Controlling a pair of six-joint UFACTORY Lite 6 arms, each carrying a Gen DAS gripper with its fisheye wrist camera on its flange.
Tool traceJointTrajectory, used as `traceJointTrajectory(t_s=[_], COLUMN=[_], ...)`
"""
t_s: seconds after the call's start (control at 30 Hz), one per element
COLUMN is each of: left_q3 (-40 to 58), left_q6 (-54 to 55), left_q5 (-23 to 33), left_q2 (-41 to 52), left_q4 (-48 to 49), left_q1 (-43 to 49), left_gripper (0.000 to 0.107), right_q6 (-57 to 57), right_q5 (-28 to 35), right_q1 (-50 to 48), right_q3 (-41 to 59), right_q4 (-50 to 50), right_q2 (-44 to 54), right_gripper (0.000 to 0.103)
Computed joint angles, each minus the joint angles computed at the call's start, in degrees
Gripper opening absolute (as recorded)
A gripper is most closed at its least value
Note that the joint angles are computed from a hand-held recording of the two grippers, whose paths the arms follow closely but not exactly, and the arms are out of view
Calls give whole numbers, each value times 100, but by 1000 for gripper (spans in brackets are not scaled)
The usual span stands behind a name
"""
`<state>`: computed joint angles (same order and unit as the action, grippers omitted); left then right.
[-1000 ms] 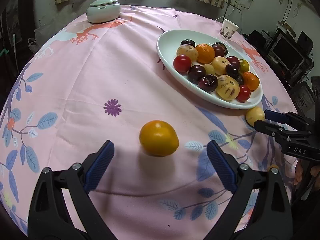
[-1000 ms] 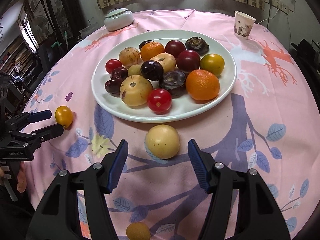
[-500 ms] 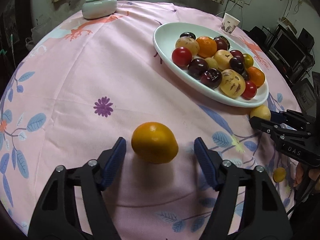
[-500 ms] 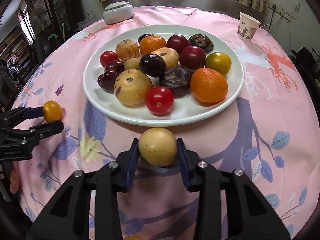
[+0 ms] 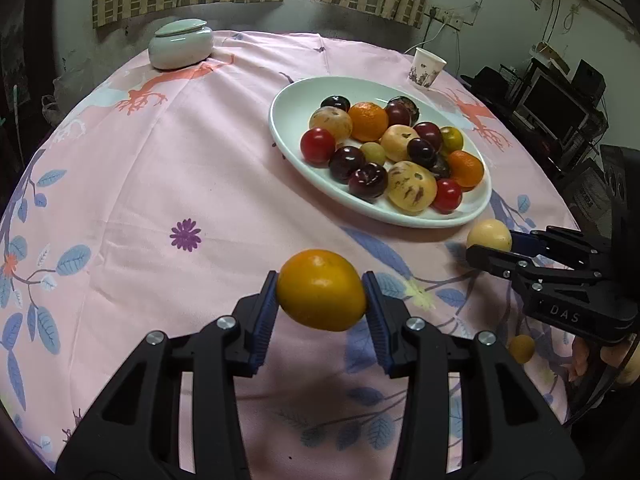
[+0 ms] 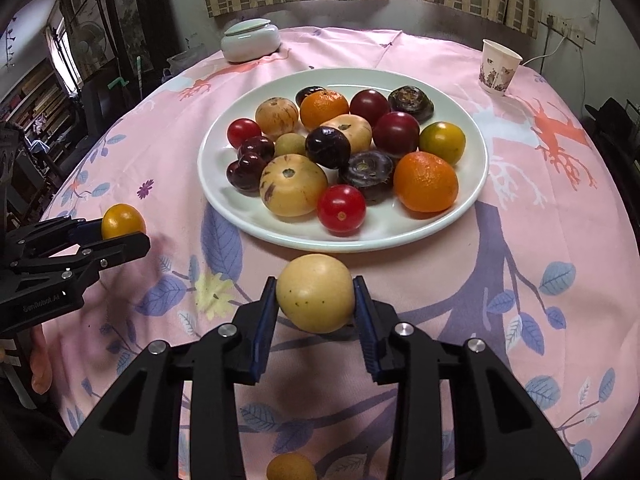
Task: Organize fruits
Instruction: 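Carry the yellow-orange fruit and pale pear onto the plate and open both tools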
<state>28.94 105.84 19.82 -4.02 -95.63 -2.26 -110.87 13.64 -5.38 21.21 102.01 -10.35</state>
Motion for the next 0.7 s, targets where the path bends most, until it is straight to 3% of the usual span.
traceJointTrajectory(t_s=[0.33,0.5,0.7], left_q3=[-186,-11,613], left_q6=[-1293,-1467,-1645], left_q5=[-16,-101,-263], left_q2=[-885,-801,-236], left_q4=[1061,1112,1131], left_q1=[-479,-710,-1004], left_gripper=[42,42,42], right_q6=[1978,2171,2105], right_q5=[146,179,223], right_q1=[-120,-200,-296], right_q3=[-421,-406,149], right_q4=[-1961,-2172,-2125], right_q2=[-1151,-1216,-564], right_gripper=[38,38,38])
